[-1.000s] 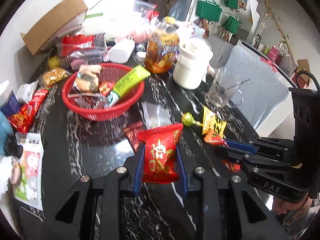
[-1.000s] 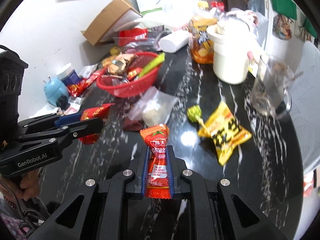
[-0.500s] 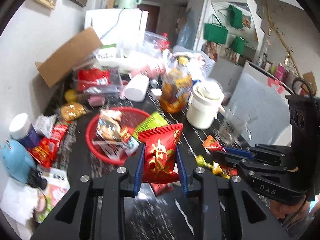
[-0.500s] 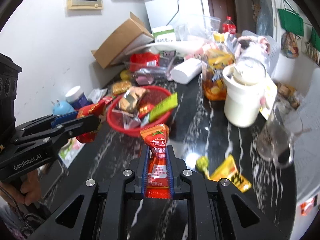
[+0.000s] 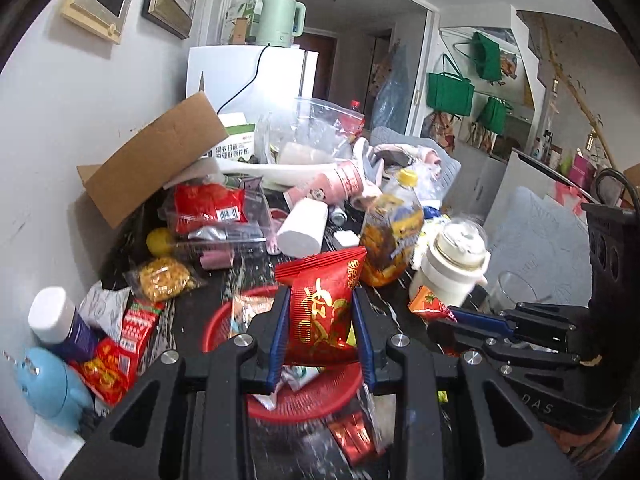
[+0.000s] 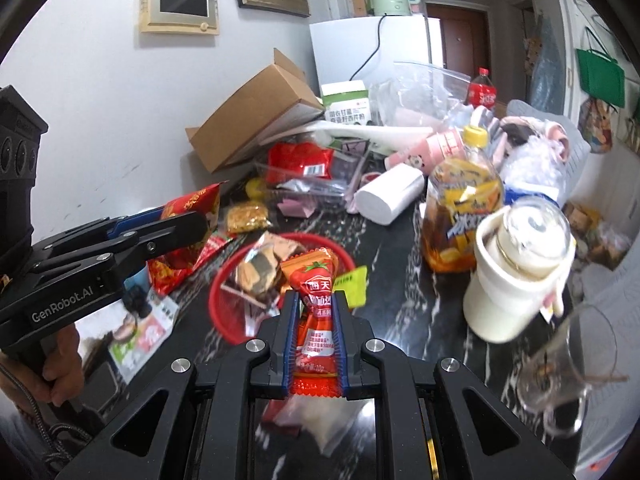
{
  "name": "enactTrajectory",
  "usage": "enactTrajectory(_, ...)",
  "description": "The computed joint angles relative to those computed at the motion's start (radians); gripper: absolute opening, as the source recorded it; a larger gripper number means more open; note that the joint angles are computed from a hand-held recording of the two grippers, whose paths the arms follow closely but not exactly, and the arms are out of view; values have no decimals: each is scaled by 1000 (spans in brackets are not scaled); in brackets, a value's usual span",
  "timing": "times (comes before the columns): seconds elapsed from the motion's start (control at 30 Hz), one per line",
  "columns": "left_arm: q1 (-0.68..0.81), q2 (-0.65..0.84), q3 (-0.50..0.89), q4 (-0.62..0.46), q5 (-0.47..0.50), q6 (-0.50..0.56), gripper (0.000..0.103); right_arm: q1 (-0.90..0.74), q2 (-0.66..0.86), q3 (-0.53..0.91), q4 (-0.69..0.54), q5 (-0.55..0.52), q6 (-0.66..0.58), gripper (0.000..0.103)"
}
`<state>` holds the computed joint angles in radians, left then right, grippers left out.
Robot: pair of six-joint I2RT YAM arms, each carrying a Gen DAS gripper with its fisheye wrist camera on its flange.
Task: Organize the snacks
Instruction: 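Lower both packs into the red colander and open both grippers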
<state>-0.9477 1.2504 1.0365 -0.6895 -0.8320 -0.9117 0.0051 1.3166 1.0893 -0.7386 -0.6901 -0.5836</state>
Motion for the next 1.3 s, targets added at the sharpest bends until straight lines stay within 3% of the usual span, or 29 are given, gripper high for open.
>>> enactTrajectory(0.47,211,58,-56,190,130,184,29,142,206,123,131,57,114,16)
enactTrajectory(0.73,291,137,-66,195,191,195,29,198,311,145,166,96,123,16)
enactTrajectory(1.3,355,286,-61,250,319,200,29,224,449,193,124,136,90,19)
